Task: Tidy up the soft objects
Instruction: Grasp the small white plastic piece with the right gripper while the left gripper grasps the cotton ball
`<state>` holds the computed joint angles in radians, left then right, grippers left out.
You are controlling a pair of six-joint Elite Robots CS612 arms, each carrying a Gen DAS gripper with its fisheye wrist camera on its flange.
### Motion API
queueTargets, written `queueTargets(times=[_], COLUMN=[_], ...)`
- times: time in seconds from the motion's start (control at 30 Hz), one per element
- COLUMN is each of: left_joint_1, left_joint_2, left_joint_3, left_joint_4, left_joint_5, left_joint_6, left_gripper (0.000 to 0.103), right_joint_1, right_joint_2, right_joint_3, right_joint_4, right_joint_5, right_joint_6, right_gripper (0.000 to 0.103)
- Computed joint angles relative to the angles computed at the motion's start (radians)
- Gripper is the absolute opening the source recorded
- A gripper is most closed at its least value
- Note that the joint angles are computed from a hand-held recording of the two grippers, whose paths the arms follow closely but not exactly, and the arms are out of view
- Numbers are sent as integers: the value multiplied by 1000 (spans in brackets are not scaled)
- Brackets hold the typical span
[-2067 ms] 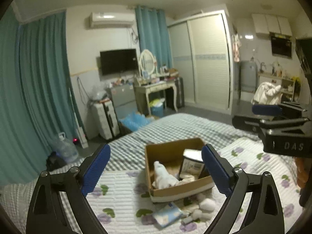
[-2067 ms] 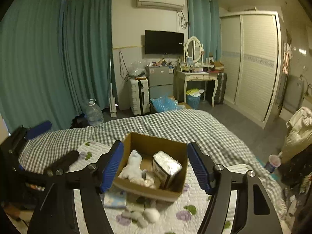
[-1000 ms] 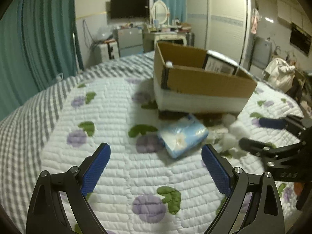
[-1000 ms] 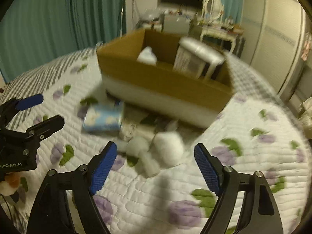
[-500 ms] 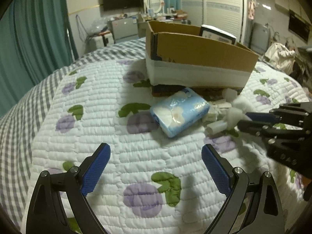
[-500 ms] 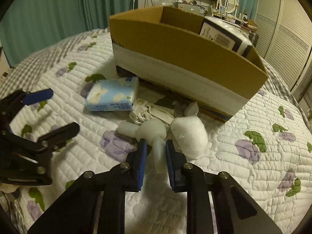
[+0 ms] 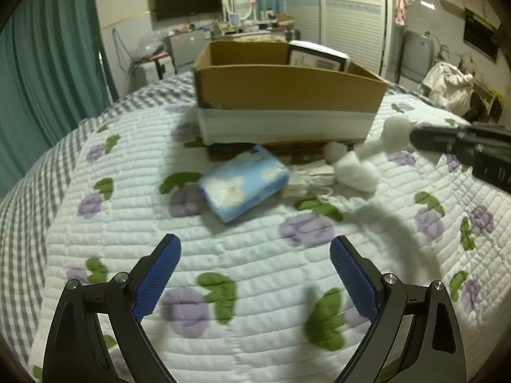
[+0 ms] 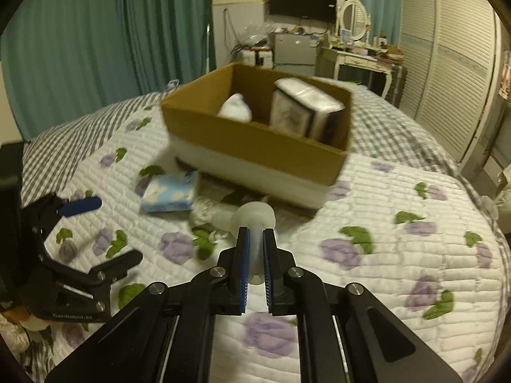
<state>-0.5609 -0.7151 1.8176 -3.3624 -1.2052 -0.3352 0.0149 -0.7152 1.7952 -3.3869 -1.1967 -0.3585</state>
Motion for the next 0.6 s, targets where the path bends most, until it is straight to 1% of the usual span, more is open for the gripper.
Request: queueTargets(times=[0.07, 0.13, 0.3, 0.33, 0.37, 0.4, 0.47, 0.57, 0.6], left_joint_1=[-5, -8, -22, -26, -28, -30, -34, -35, -36], left_joint_2=[2, 6, 32, 39, 46, 54, 70, 98, 103], left_joint_3=[-17, -38, -107, -123, -137, -155, -190, -241, -253], left_joint_4=[20, 26, 48, 56, 66, 85, 125, 176, 197], left_joint_5=[2, -16, -53, -64, -75, -86, -91, -90, -82], left_joint_6=[-16, -38, -76, -81, -82, -83, -87, -86, -87], left_gripper=[95, 94, 94, 91, 85, 83, 82, 72, 71], right_joint_1=[-13, -22, -40, -44, -46, -49, -55, -62, -65], right_joint_2=[-1, 2, 22, 24, 29, 33, 40, 50, 52], right_joint_3=[-6, -16, -57, -63, -70, -77, -89, -101, -102], right_joint_4=[-7, -11, 25, 36, 46, 54, 73, 88, 93], right_joint_5=[-1, -8, -32, -31, -30, -29, -27, -18, -13], right_joint_6=[14, 29, 40, 42, 43, 44, 37, 34, 35], right_gripper=[8, 8, 8, 8, 8, 8, 8, 8, 8])
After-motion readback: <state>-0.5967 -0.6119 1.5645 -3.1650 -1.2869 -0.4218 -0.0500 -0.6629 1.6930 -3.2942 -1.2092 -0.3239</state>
